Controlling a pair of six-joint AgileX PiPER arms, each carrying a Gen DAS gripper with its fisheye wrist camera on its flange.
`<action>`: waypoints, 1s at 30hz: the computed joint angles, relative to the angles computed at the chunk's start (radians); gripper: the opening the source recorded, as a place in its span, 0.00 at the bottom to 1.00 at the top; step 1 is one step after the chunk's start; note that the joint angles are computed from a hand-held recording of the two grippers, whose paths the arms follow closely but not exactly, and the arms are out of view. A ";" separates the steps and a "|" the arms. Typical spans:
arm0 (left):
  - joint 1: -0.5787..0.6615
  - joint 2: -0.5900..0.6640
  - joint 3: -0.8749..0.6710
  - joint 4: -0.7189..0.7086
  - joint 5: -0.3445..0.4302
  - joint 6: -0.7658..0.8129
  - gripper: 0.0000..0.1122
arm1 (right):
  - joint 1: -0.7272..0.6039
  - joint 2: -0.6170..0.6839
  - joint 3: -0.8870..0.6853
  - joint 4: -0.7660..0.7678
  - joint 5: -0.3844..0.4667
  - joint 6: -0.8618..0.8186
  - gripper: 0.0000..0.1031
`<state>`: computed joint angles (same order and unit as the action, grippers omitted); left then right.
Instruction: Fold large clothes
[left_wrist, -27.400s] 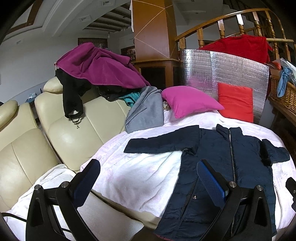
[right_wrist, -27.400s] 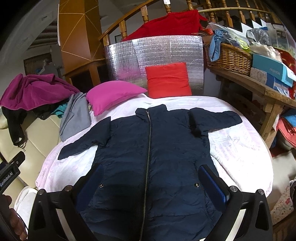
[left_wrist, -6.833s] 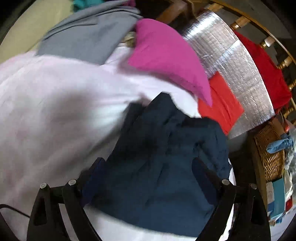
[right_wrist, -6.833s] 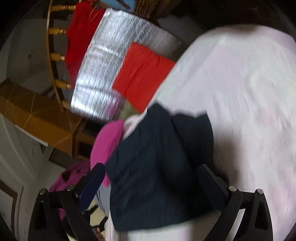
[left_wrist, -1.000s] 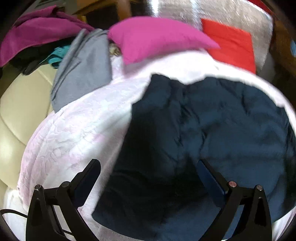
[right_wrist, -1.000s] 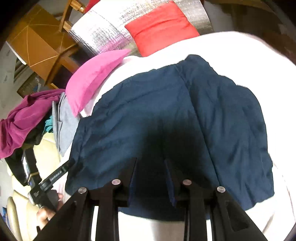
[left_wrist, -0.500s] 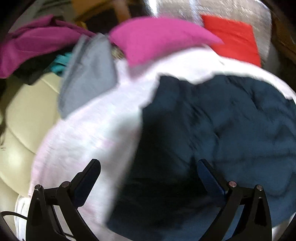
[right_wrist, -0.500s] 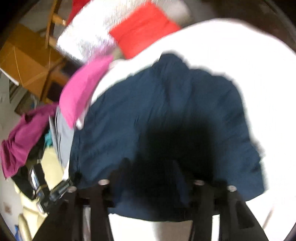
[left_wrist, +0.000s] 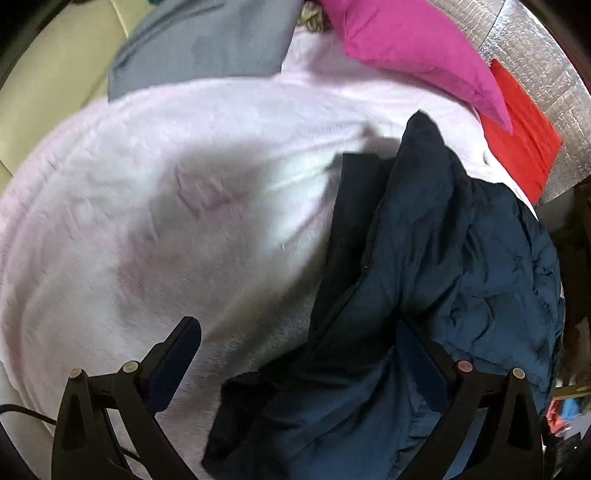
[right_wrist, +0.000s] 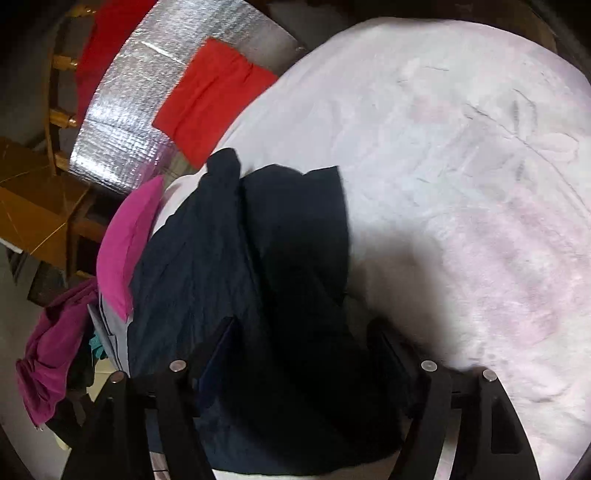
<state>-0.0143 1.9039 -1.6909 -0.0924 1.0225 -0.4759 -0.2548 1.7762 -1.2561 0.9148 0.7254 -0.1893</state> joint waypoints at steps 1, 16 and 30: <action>0.007 0.012 -0.012 -0.020 -0.003 0.012 0.92 | 0.017 0.001 -0.015 -0.029 0.002 0.014 0.67; 0.000 0.045 -0.077 -0.004 0.023 -0.022 0.88 | 0.119 -0.016 -0.105 -0.375 -0.049 0.288 0.49; 0.009 -0.448 0.519 -0.279 -0.250 0.088 0.88 | 0.055 -0.297 0.252 0.132 0.063 -0.094 0.74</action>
